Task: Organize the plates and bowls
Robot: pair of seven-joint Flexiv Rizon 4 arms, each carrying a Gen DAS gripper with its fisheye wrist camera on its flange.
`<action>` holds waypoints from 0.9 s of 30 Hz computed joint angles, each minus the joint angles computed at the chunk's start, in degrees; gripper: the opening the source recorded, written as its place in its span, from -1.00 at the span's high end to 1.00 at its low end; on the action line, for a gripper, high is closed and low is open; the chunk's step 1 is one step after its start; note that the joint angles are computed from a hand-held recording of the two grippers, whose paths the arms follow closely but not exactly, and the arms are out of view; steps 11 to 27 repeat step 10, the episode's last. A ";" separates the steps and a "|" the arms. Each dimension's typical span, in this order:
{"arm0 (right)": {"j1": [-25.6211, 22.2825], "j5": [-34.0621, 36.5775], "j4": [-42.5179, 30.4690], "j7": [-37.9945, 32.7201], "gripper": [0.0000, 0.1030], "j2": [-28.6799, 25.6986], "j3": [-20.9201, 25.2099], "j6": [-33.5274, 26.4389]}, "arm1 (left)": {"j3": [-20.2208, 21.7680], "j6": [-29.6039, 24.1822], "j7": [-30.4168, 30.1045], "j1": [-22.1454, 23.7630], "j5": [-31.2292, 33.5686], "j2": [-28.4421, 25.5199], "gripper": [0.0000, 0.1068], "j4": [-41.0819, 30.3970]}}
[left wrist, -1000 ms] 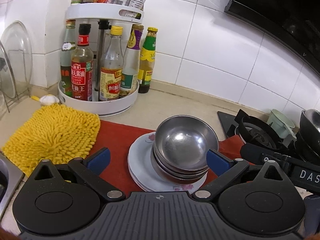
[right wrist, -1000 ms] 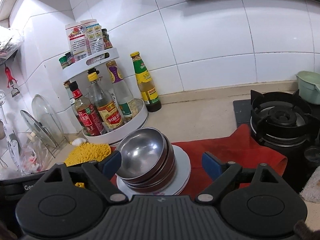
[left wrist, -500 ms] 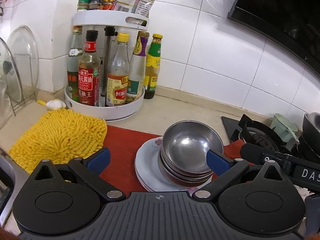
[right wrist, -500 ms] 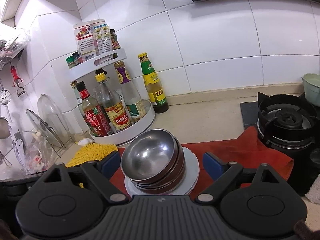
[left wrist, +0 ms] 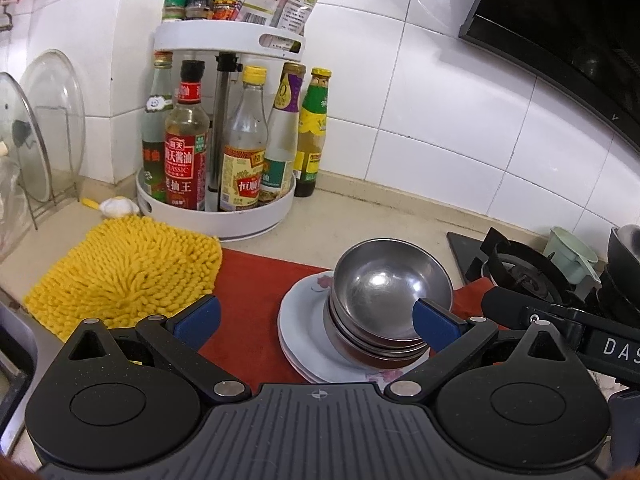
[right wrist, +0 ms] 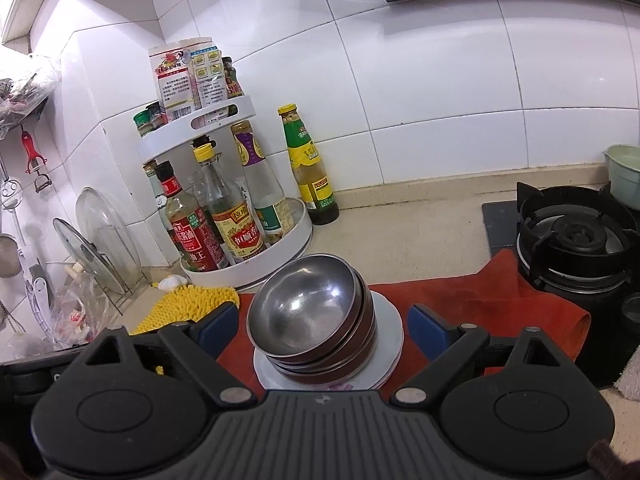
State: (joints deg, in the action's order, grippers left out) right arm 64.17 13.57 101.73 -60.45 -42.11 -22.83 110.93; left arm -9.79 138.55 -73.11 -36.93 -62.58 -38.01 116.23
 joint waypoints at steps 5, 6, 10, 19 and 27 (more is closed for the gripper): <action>-0.44 -0.08 -0.03 0.07 -0.73 0.01 0.72 0.17 | 0.10 1.87 1.25 -0.67 -1.02 -0.52 -0.92 -0.27; -0.37 0.02 0.02 0.06 -0.73 -0.01 0.73 0.25 | 0.04 2.25 1.09 -0.53 -0.65 -0.57 -0.92 -0.13; -0.45 0.17 -0.03 -0.16 -0.73 -0.09 0.89 0.70 | -0.37 2.38 0.66 0.16 0.28 -0.29 -0.93 0.49; -0.45 0.17 -0.03 -0.16 -0.73 -0.09 0.89 0.70 | -0.37 2.38 0.66 0.16 0.28 -0.29 -0.93 0.49; -0.45 0.17 -0.03 -0.16 -0.73 -0.09 0.89 0.70 | -0.37 2.38 0.66 0.16 0.28 -0.29 -0.93 0.49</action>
